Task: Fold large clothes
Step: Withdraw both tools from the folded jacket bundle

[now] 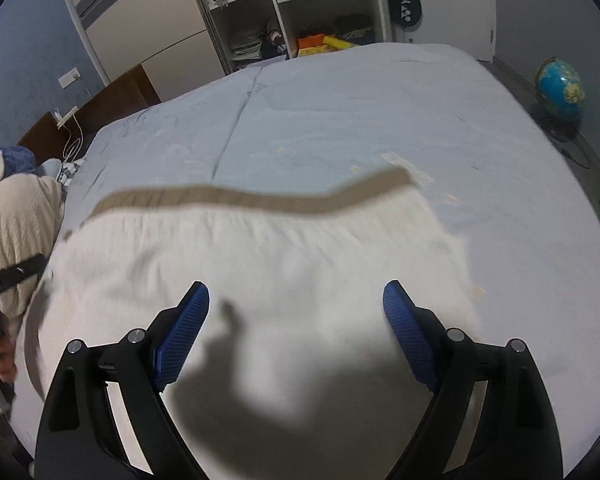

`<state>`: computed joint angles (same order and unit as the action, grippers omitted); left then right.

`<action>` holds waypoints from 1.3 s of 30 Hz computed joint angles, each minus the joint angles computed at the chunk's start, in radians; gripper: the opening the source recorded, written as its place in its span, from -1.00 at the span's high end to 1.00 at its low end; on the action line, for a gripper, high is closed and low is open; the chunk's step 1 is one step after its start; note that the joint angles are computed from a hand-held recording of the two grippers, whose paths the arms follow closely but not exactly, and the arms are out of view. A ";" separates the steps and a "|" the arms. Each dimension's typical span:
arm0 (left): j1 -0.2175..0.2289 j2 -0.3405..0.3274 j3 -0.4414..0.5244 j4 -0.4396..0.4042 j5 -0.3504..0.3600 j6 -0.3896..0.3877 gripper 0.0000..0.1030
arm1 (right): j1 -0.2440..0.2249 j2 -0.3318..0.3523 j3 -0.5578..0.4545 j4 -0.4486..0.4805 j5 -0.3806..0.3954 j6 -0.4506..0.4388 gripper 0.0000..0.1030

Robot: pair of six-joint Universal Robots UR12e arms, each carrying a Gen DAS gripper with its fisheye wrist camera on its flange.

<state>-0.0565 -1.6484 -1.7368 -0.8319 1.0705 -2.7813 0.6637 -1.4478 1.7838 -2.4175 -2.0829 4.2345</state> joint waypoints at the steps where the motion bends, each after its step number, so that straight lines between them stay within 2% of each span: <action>1: 0.017 0.024 -0.027 0.005 -0.007 0.013 -0.49 | 0.014 -0.011 0.012 0.021 -0.013 0.015 -0.62; 4: 0.058 0.088 -0.105 0.026 0.026 0.062 -0.46 | 0.055 -0.036 0.034 0.105 -0.043 0.056 -0.61; 6: 0.070 0.100 -0.132 0.029 0.076 0.096 -0.40 | 0.082 -0.048 0.046 0.180 -0.069 0.079 -0.61; 7: 0.073 0.100 -0.147 0.035 0.120 0.111 -0.35 | 0.085 -0.053 0.051 0.210 -0.072 0.085 -0.61; 8: 0.081 0.099 -0.160 0.039 0.135 0.113 -0.34 | 0.087 -0.060 0.062 0.236 -0.068 0.106 -0.61; 10: 0.098 0.091 -0.174 0.044 0.155 0.100 -0.34 | 0.079 -0.080 0.107 0.190 -0.038 0.152 -0.61; 12: 0.120 0.086 -0.173 0.015 0.129 0.081 -0.37 | 0.079 -0.089 0.127 0.188 -0.036 0.203 -0.61; 14: 0.119 0.080 -0.168 0.017 0.149 0.064 -0.39 | 0.073 -0.095 0.140 0.168 -0.018 0.241 -0.61; 18: 0.117 0.085 -0.153 0.006 0.184 0.078 -0.36 | 0.075 -0.100 0.127 0.203 -0.016 0.285 -0.61; 21: 0.144 0.112 -0.163 -0.013 0.161 0.090 -0.35 | 0.092 -0.116 0.122 0.232 -0.028 0.316 -0.61; 26: 0.199 0.193 -0.216 -0.029 0.097 0.148 -0.76 | 0.133 -0.143 0.131 0.225 -0.035 0.339 -0.65; 28: 0.218 0.226 -0.235 -0.047 0.067 0.181 -0.85 | 0.154 -0.146 0.125 0.226 -0.035 0.350 -0.65; 33: 0.247 0.306 -0.282 -0.105 0.028 0.272 -0.87 | 0.220 -0.134 0.090 0.260 -0.038 0.369 -0.66; 39: 0.294 0.417 -0.374 -0.123 -0.012 0.409 -0.87 | 0.294 -0.103 0.051 0.276 -0.059 0.385 -0.66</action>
<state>0.2374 -1.2317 -2.1109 -0.9547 1.0583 -2.3728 0.9573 -1.5508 1.8349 -2.1419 -2.1423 4.6193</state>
